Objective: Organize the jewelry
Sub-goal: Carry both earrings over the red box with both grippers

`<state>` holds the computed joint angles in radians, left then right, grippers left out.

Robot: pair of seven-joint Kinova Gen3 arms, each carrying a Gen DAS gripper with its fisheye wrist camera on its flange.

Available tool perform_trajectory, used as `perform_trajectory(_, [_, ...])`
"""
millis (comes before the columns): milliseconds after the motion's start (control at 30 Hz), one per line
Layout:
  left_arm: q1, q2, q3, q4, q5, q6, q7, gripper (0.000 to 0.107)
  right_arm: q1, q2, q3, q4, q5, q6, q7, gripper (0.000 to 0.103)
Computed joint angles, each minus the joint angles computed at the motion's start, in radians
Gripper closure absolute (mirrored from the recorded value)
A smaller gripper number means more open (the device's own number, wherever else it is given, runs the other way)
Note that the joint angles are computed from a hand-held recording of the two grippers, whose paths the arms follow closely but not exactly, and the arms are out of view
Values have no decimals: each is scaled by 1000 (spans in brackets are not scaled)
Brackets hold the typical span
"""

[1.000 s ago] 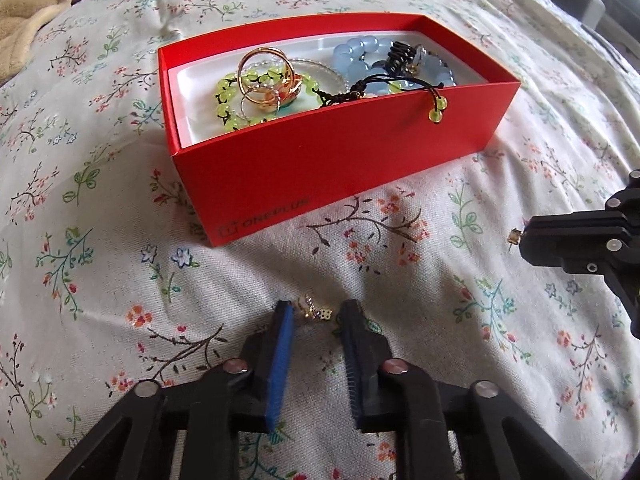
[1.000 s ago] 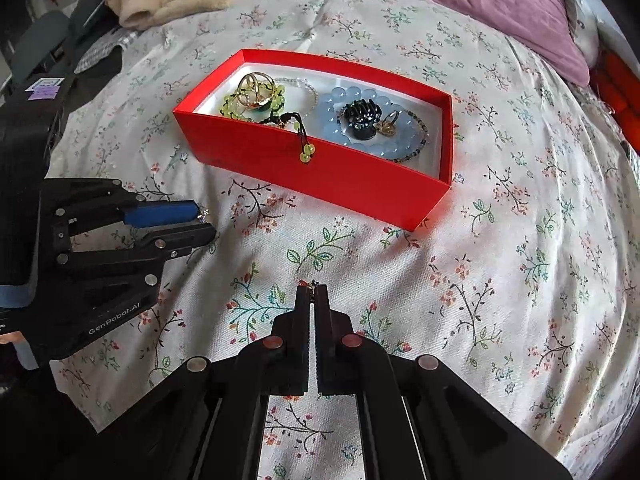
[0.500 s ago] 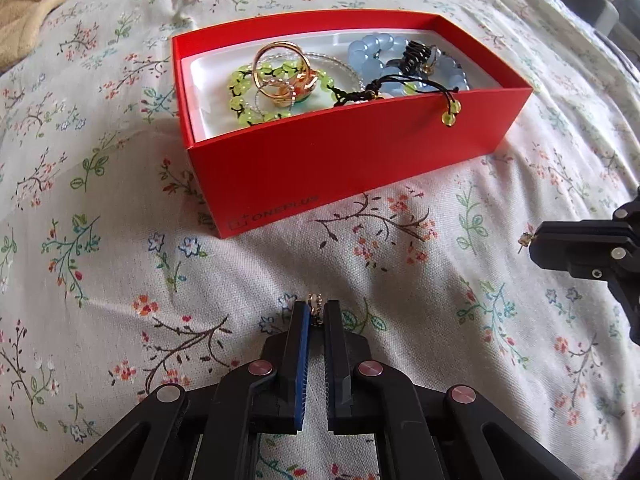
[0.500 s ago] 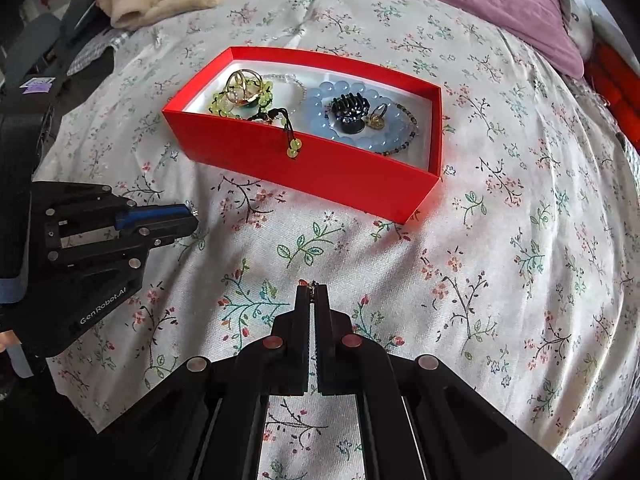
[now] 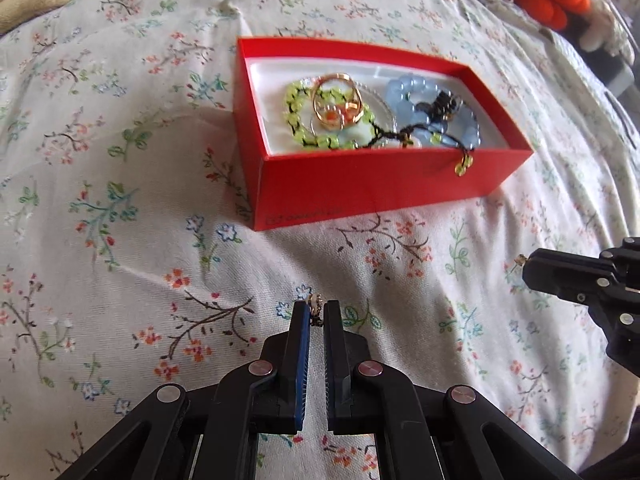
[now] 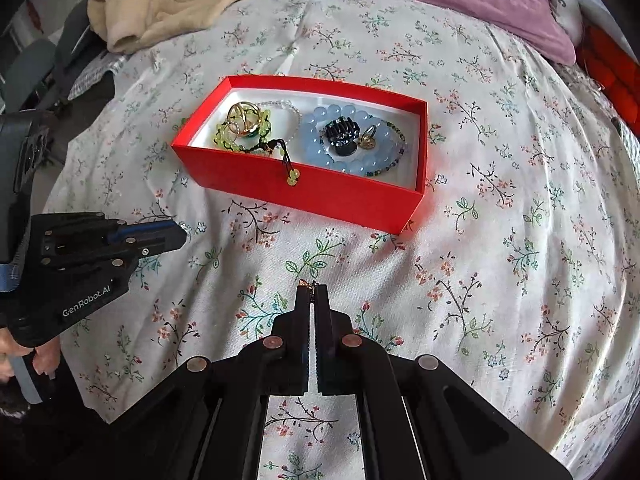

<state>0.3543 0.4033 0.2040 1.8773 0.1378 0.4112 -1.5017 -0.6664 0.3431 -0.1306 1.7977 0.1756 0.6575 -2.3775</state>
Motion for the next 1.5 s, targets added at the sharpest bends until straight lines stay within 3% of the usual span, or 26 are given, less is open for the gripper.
perform_trajectory(533, [26, -55, -21, -49, 6, -42, 83, 106, 25, -76, 21, 8, 53, -48, -112, 101])
perform_trajectory(967, [182, 25, -145, -168, -171, -46, 336, 106, 39, -49, 42, -39, 116, -51, -183, 101])
perform_trajectory(1500, [239, 114, -192, -247, -267, -69, 437, 105, 79, 25, 81, -62, 62, -134, -170, 101])
